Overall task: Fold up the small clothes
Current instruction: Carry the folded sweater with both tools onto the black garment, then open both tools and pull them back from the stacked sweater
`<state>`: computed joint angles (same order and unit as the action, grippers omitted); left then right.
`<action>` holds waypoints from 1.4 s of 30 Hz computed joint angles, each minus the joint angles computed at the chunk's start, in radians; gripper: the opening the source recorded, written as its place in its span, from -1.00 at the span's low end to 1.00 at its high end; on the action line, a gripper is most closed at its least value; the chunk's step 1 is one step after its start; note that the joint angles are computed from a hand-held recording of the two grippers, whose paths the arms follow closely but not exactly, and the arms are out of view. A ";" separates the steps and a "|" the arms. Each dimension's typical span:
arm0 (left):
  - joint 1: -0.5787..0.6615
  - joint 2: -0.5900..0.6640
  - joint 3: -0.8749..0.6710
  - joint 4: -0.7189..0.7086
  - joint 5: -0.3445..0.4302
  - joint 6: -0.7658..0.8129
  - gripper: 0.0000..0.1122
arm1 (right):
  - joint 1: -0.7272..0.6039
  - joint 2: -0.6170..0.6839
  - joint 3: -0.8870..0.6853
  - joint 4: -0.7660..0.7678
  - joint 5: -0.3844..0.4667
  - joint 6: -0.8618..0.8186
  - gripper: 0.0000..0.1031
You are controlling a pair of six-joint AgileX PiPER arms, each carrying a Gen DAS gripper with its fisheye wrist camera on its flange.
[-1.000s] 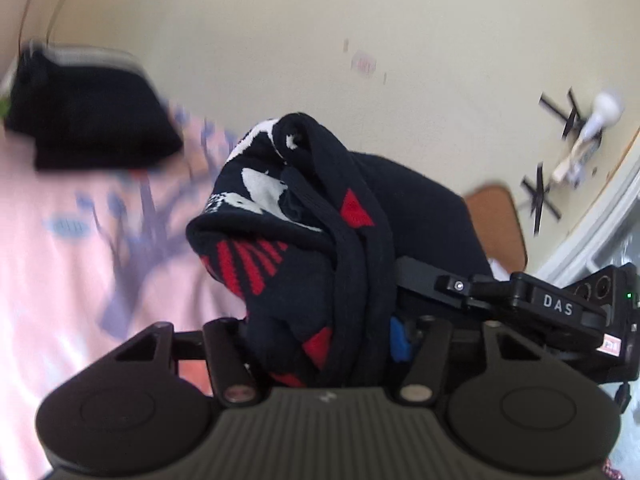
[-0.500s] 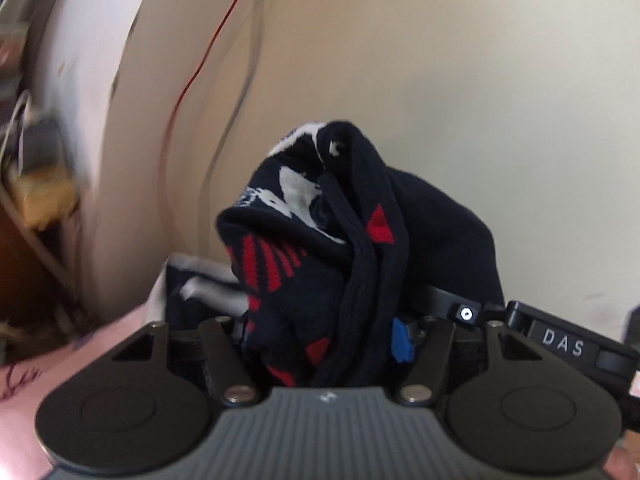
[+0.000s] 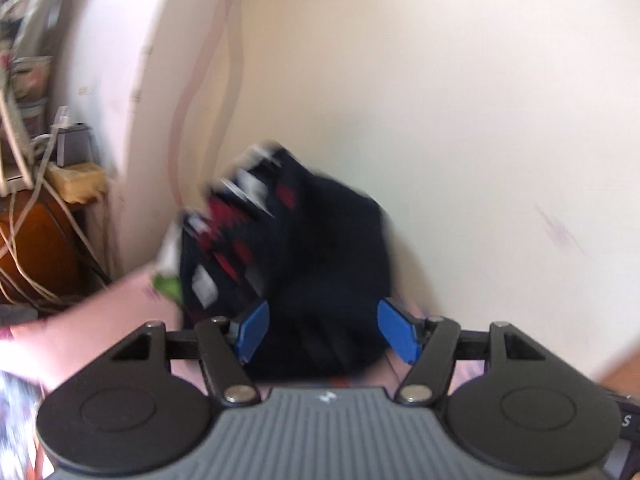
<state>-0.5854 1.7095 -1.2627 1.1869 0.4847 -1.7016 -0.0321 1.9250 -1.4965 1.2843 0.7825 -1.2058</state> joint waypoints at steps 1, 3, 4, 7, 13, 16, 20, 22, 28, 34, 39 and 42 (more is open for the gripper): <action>-0.058 0.001 0.020 0.021 0.028 -0.023 0.10 | -0.040 -0.057 0.096 0.011 0.007 -0.045 0.35; -0.178 0.021 0.045 0.042 0.077 -0.063 0.10 | -0.127 -0.150 0.251 0.014 0.021 -0.100 0.35; -0.236 0.034 0.046 0.031 0.099 -0.059 0.10 | -0.171 -0.206 0.342 0.028 0.025 -0.134 0.35; -0.373 0.111 0.010 0.027 0.151 -0.064 0.15 | -0.323 -0.351 0.578 0.066 0.024 -0.238 0.36; -0.530 0.229 -0.126 -0.073 0.230 0.046 0.15 | -0.624 -0.488 0.798 0.093 0.113 -0.381 0.42; -0.563 0.259 -0.149 -0.083 0.244 0.069 0.15 | -0.709 -0.525 0.872 0.129 0.129 -0.472 0.51; -0.584 0.286 -0.187 -0.103 0.280 0.096 0.27 | -0.777 -0.513 0.897 0.134 0.149 -0.492 0.52; -0.584 0.296 -0.197 -0.105 0.286 0.097 0.31 | -0.783 -0.512 0.901 0.159 0.149 -0.497 0.53; -0.582 0.326 -0.238 -0.112 0.296 0.114 0.35 | -0.818 -0.518 0.937 0.231 0.157 -0.554 0.60; -0.575 0.328 -0.232 -0.088 0.267 0.096 0.40 | -0.805 -0.525 0.944 0.244 0.141 -0.565 0.62; -0.571 0.255 -0.107 -0.003 0.337 -0.059 0.41 | -0.676 -0.507 0.894 0.207 0.112 -0.522 0.62; -0.572 0.185 0.014 0.016 0.423 -0.174 0.47 | -0.549 -0.498 0.852 0.208 0.102 -0.499 0.62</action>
<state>-1.1571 1.8947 -1.2485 1.2030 0.9072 -1.8757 -0.5814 1.4267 -0.6447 1.4920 0.8842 -1.7051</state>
